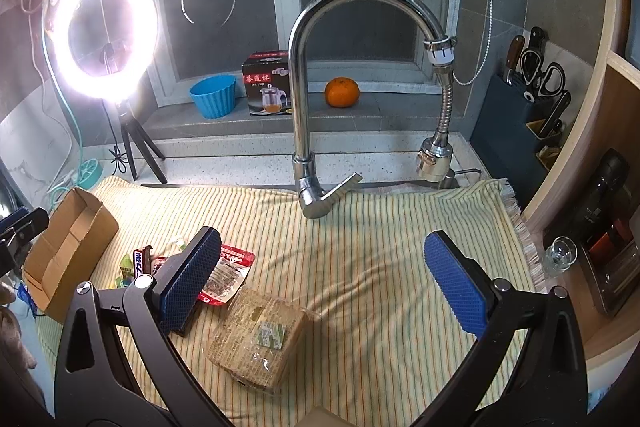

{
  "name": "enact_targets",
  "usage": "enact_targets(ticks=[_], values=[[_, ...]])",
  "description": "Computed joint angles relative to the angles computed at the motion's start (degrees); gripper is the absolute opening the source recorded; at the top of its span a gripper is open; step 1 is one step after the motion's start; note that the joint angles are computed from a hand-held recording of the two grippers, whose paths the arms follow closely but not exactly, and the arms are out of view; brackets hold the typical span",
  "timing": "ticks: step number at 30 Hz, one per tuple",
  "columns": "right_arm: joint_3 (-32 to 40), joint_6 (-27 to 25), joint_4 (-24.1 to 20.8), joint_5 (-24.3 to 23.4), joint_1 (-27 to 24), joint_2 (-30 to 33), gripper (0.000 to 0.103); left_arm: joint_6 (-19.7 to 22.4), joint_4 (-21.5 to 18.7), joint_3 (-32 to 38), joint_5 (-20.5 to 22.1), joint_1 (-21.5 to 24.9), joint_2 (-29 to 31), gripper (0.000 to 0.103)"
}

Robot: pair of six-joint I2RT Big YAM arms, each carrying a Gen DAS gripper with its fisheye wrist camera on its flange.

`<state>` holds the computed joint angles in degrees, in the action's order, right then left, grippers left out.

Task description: Organize snacks

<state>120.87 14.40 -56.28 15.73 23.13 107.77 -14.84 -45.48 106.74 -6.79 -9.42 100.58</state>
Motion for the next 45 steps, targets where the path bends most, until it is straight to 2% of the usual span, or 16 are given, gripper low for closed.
enact_targets(ticks=[11, 15, 24, 27, 32, 38, 40, 45], values=[[1.8, 0.5, -3.6, -4.6, -1.1, 2.2, 0.103, -0.8, -1.7, 0.3, 2.4, 0.8, 1.1, 0.079], [1.3, 1.2, -5.0, -8.1, -2.0, 2.8, 0.103, -1.0, -2.8, 0.5, 4.7, 0.9, 1.8, 0.079], [-2.5, 6.5, -5.7, -20.4, -5.4, 2.9, 0.103, -2.9, -7.1, 1.6, 15.0, 1.0, 4.8, 0.079], [-4.2, 7.8, -5.2, -24.8, -6.3, 2.9, 0.103, -3.8, -7.5, 1.4, 19.7, 0.9, 5.6, 0.077], [-5.7, 9.3, -4.5, -30.8, -7.2, 3.3, 0.103, -3.0, -10.5, 3.6, 27.0, 0.2, 8.4, 0.077], [-7.2, 11.9, -3.4, -39.4, -8.3, 4.6, 0.103, -2.7, -12.6, 6.5, 33.5, -0.8, 11.9, 0.075], [-7.2, 12.5, -3.3, -41.6, -8.7, 5.3, 0.099, -2.3, -14.3, 8.4, 36.0, -1.1, 13.7, 0.074], [-7.3, 13.7, -3.2, -46.1, -9.2, 7.0, 0.097, -2.0, -16.2, 10.3, 37.9, -1.6, 16.0, 0.068]])
